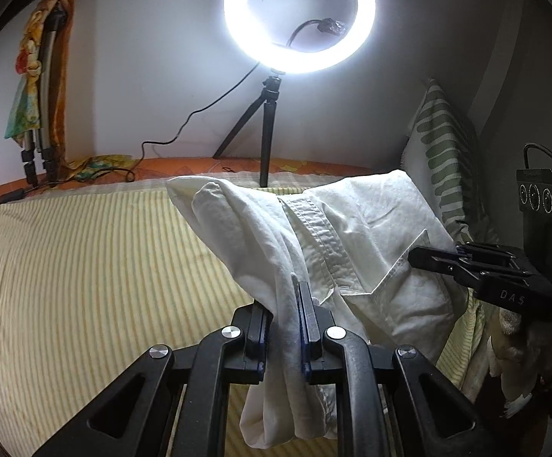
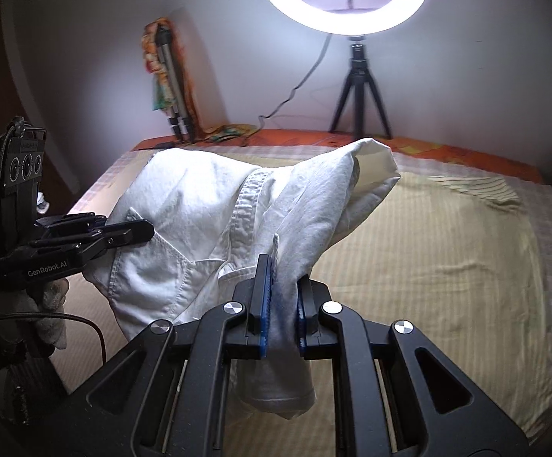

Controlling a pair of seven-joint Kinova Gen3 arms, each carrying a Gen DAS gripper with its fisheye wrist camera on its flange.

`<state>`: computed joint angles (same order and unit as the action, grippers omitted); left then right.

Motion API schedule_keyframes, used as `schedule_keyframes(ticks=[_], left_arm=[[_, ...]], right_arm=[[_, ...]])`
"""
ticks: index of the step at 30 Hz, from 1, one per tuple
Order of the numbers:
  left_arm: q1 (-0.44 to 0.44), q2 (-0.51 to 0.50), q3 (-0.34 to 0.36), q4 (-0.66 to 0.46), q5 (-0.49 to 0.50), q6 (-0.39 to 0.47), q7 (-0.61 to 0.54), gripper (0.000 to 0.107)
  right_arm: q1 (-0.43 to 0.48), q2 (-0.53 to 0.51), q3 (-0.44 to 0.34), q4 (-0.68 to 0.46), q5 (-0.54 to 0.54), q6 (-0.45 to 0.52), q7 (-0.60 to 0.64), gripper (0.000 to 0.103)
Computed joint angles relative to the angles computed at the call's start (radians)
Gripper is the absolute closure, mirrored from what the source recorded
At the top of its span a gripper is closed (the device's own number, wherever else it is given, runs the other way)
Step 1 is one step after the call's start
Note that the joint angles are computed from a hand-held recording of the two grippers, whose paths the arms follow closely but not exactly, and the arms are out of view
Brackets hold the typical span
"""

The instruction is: Fold small clothes

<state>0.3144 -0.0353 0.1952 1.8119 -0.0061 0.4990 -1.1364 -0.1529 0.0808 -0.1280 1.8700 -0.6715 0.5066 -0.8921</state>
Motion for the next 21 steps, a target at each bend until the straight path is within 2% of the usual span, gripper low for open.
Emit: schedule_keyframes(ticks=[4, 7, 12, 21], left_arm=[[0.027, 0.107, 0.007, -0.085, -0.022, -0.021, 0.030, 0.098], [0.081, 0.184, -0.014, -0.163, -0.088, -0.017, 0.087, 0.098], [0.171, 0.318, -0.064, -0.335, -0.180, 0.033, 0.133, 0.098], [0.232, 0.538, -0.100, -0.656, -0.160, 0.170, 0.086, 0.098]], right_arm=[[0.036, 0.023, 0.029, -0.038, 0.033, 0.005, -0.002, 0.091], [0.066, 0.049, 0.040, -0.073, 0.066, -0.004, -0.014, 0.092], [0.085, 0.112, 0.047, -0.152, 0.167, -0.026, -0.096, 0.092], [0.112, 0.219, 0.067, -0.265, 0.373, -0.055, -0.260, 0.092]])
